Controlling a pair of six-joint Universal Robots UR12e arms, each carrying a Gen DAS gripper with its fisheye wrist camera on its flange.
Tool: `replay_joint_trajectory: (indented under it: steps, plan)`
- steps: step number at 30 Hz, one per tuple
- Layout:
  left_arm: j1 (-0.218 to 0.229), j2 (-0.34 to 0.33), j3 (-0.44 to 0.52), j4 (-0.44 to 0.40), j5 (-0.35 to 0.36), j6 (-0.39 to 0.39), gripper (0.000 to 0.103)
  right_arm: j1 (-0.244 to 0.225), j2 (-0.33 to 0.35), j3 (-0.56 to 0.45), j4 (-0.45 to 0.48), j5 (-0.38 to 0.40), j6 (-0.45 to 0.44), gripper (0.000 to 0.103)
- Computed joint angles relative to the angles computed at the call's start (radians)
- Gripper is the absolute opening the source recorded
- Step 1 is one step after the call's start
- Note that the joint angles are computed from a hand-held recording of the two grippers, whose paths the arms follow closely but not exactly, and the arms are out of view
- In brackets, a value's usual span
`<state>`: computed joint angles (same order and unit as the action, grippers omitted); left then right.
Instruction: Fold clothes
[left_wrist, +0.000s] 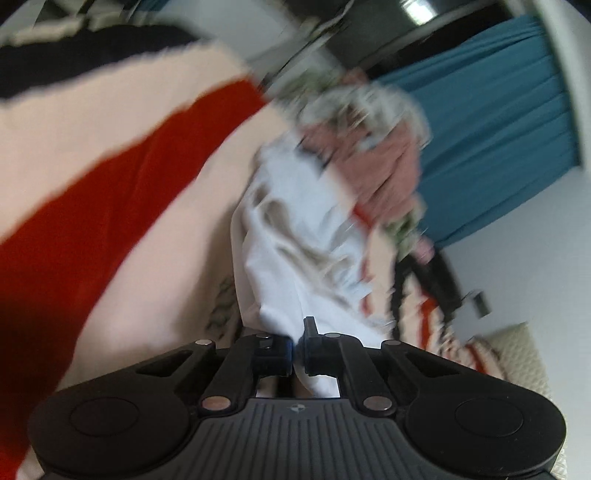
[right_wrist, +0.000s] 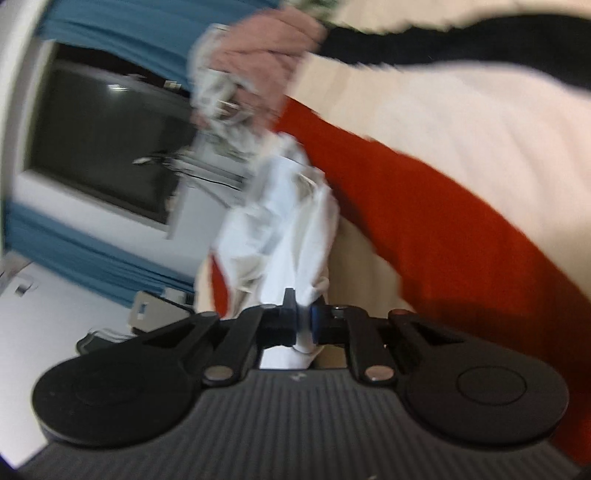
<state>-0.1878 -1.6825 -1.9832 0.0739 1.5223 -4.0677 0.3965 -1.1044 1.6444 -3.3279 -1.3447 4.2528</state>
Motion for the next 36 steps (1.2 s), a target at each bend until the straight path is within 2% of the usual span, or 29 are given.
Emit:
replay_joint_trajectory:
  steps: [3,7,11,15,18,20,22,25,29,32,36]
  plan:
    - [-0.011,0.031,-0.034,0.110,0.010,-0.034,0.005,0.002,-0.022,0.019,-0.088,-0.005,-0.058,0.009]
    - [-0.054,0.079,-0.089,0.203,0.059,-0.034,0.005,0.019,-0.056,0.060,-0.201,-0.046,-0.130,0.009]
    - [-0.111,0.138,-0.158,0.233,0.117,0.000,0.005,0.038,-0.105,0.138,-0.291,-0.104,-0.138,0.009]
    - [-0.164,0.160,-0.188,0.237,0.163,0.050,0.005,0.073,-0.155,0.237,-0.341,-0.203,-0.152,0.009]
    - [-0.161,0.167,-0.185,0.212,0.148,0.038,0.005,0.077,-0.165,0.248,-0.311,-0.227,-0.164,0.009]
    - [-0.136,0.168,-0.160,0.161,0.117,0.009,0.005,0.070,-0.161,0.225,-0.277,-0.215,-0.161,0.009]
    - [-0.105,0.161,-0.111,0.073,0.085,0.019,0.005,0.052,-0.157,0.179,-0.206,-0.163,-0.147,0.009]
    - [-0.072,0.121,0.022,-0.135,0.073,0.072,0.005,0.038,-0.132,0.082,-0.094,-0.119,-0.158,0.009]
    - [-0.028,0.001,0.198,-0.287,0.042,0.092,0.006,0.022,-0.049,-0.089,0.080,-0.122,-0.129,0.009]
    - [-0.004,-0.065,0.228,-0.261,0.012,0.109,0.006,0.013,0.029,-0.194,0.150,-0.140,-0.128,0.009]
    - [0.023,-0.146,0.259,-0.213,-0.022,0.142,0.006,0.003,0.104,-0.237,0.125,-0.134,-0.155,0.009]
